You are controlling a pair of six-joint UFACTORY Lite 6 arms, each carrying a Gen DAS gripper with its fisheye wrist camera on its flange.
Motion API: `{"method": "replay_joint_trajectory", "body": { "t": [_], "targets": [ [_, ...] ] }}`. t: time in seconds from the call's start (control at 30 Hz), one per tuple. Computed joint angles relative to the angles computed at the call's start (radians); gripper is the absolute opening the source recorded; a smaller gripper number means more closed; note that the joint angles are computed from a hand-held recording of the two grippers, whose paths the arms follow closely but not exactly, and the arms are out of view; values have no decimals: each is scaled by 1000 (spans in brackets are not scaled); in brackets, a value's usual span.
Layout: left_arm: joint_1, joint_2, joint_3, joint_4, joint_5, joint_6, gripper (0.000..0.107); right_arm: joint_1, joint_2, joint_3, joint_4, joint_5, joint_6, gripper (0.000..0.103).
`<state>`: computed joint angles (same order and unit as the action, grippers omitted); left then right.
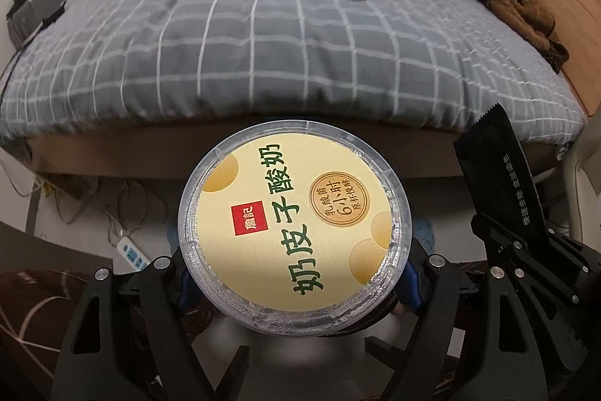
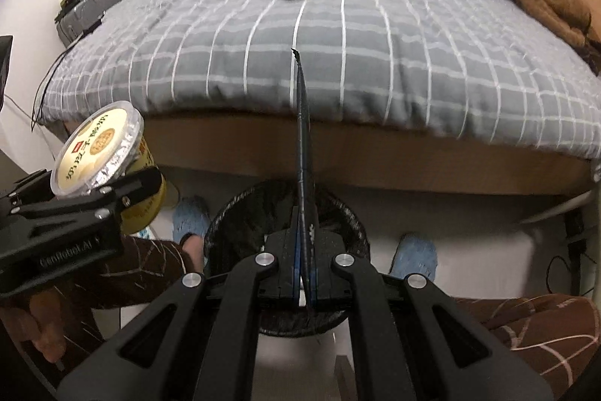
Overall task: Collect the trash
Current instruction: 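Carry the yogurt cup and black packet down over the trash bin, then open the right tool to drop the black packet while the left tool releases the yogurt cup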
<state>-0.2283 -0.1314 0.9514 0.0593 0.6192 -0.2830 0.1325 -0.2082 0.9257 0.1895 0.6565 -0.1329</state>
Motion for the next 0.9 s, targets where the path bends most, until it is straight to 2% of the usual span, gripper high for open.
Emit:
{"method": "replay_joint_trajectory", "body": {
  "t": [0.4,0.67,0.9],
  "targets": [
    [33,205,-45,8,-169,27,77,21,178,-50,48,-109,-41,2],
    [81,347,23,-75,-211,124,77,46,346,5,46,-171,-46,3],
    [148,345,2,-129,-220,203,77,112,439,52,36,-180,-12,5]
  ]
}}
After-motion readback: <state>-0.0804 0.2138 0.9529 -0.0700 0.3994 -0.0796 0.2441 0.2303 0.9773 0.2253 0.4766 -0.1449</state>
